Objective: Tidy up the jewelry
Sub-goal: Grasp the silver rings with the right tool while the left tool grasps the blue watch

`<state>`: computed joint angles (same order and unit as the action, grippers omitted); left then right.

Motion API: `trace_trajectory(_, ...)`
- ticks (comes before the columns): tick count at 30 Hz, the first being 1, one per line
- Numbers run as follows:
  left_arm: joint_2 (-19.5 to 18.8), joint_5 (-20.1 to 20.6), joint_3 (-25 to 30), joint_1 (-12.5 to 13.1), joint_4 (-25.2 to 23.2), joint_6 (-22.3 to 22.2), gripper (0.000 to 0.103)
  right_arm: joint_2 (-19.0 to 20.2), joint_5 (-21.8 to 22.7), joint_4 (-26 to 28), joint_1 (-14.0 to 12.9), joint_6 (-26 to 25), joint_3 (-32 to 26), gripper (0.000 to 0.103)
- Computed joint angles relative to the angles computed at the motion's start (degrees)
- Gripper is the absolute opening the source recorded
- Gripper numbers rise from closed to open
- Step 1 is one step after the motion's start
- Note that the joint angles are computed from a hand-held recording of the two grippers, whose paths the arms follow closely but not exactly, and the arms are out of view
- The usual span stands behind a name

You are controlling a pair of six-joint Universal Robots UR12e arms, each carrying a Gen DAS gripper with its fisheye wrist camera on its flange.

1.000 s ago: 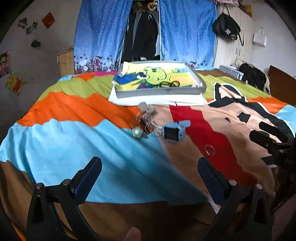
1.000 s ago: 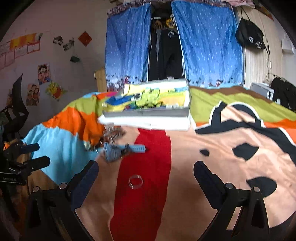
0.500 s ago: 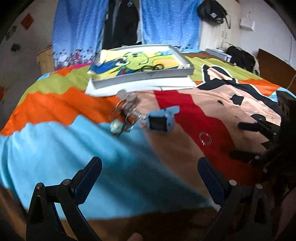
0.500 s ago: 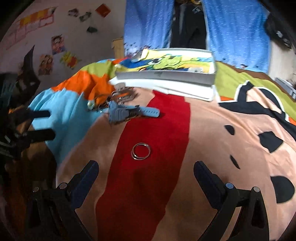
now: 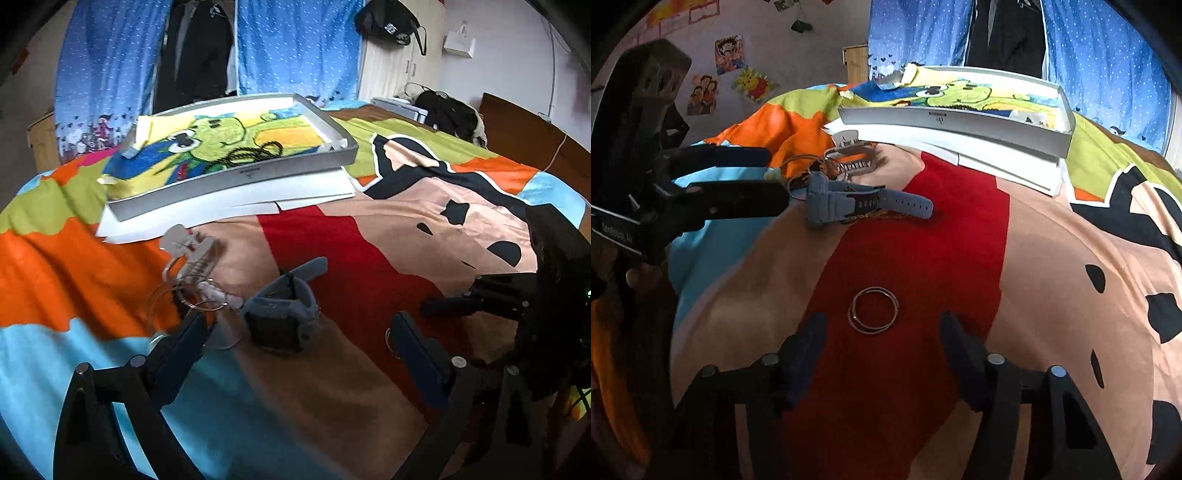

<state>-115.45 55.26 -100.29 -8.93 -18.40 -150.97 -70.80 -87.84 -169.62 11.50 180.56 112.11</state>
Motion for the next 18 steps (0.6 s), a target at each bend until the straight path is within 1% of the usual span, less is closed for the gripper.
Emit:
trace_trajectory(4, -1.2, 0.1, 1.5, -0.3, -2.0, 1.2, 0.093, 0.4, 0.5, 0.6, -0.2, -0.4, -0.3, 0.054)
trace_trajectory(7, -1.9, -0.4, 2.4, -0.2, -3.5, 1.2, 0.092, 0.7, 0.7, 0.8, -0.2, -0.8, -0.4, 0.054)
trace_trajectory(9, -2.4, -0.4, 3.2, -0.2, -4.8, 0.9, 0.082, 0.9, 0.8, 0.9, -0.2, -1.0, -0.5, 0.052)
trace_trajectory(11, -2.9, -0.4, 3.9, -0.2, -6.2, 0.6, 0.067, 1.0, 1.1, 1.1, -0.3, -1.2, -0.6, 0.050)
trace_trajectory(13, -3.0, -0.7, 4.2, -0.1, -7.3, 0.6, 0.058, 1.1, 1.3, 1.2, -0.4, -1.2, -0.7, 0.048)
trace_trajectory(14, -3.1, -0.7, 4.3, -0.1, -7.5, 0.6, 0.055, 1.2, 1.4, 1.2, -0.4, -1.1, -0.8, 0.048)
trace_trajectory(18, -3.3, 0.1, 4.6, -0.3, -8.0, 0.6, 0.051, 1.4, 1.4, 1.5, -0.3, -1.1, -1.1, 0.047)
